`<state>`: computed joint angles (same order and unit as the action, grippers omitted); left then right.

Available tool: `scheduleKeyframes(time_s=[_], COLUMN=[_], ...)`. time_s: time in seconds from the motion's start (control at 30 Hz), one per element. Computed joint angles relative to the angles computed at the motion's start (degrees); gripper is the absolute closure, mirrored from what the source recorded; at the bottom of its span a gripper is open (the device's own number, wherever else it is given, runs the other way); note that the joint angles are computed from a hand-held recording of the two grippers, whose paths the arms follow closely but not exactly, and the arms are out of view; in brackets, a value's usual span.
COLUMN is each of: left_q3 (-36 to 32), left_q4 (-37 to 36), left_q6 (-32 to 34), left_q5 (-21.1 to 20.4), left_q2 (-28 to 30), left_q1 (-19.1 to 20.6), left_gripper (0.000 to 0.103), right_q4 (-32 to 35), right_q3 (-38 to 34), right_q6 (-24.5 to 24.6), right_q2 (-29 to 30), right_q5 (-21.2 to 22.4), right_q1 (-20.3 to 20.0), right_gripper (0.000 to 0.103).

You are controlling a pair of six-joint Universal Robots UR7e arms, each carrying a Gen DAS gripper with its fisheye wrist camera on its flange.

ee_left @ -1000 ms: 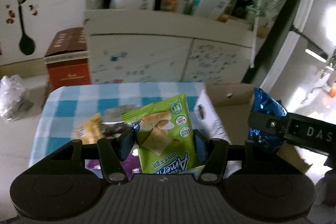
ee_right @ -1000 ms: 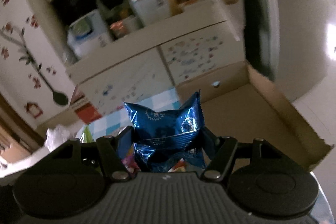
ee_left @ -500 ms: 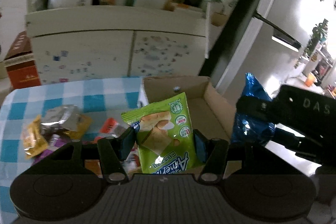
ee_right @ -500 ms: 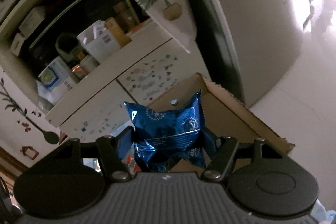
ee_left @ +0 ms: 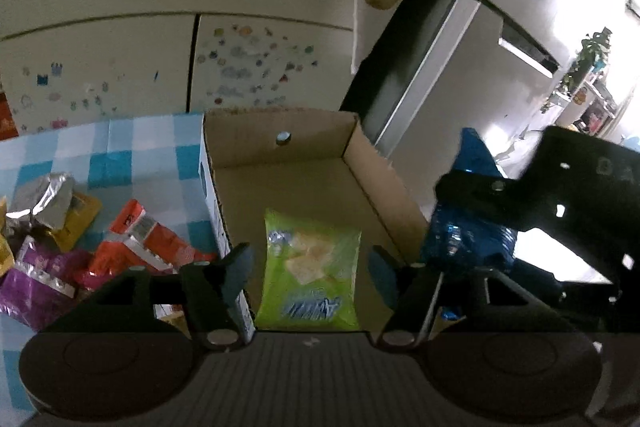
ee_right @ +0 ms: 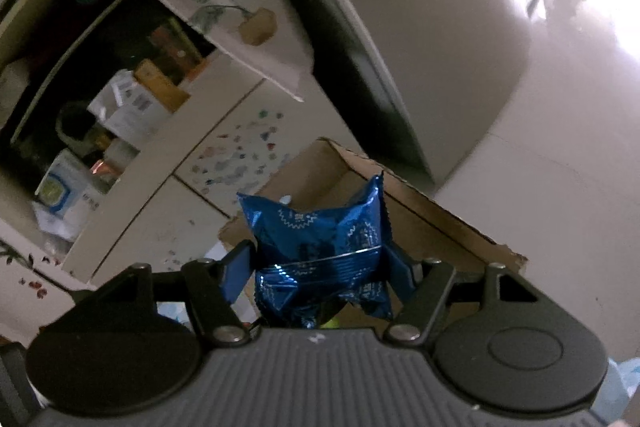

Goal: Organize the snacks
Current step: 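Carry both bags into the cardboard box and open both tools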

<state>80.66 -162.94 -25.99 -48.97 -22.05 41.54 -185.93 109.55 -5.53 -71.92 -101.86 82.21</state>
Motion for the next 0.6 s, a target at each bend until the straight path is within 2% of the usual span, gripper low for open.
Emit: scheduleKeyframes(time_s=[0.1,0.2,0.3,0.43,0.6], left_q3=[0.1,0.5,0.6,2.0,4.7], left_q4=[0.9,2.1,5.5,7.0,7.0], left_q6=[0.0,0.0,-2.3,-4.1,-2.2], left_q5=[0.2,1.3,2.7,2.5,5.2], left_q2=[-0.3,-0.9,-1.8,-3.7,-5.8], left_q1=[-0.1,-0.3,-0.3,0.3,0.2], left_gripper=[0.022,0.018,0.016,0.016,0.016], right_q4=[0.4,1.0,1.1,1.3,1.3], right_q3=[0.2,0.2,0.2,0.3,0.5], right_q6=[3.4,5.4,5.2,4.2,1.6], right_q2=[-0.5,-1.0,-1.0,-1.0,-0.8], right_q5=[1.5,2.7,2.6,3.9,4.9], right_q1=[-1.0,-1.5,-1.3,-1.1,-0.7], right_gripper=[0.022,0.02,0.019,0.019,0.019])
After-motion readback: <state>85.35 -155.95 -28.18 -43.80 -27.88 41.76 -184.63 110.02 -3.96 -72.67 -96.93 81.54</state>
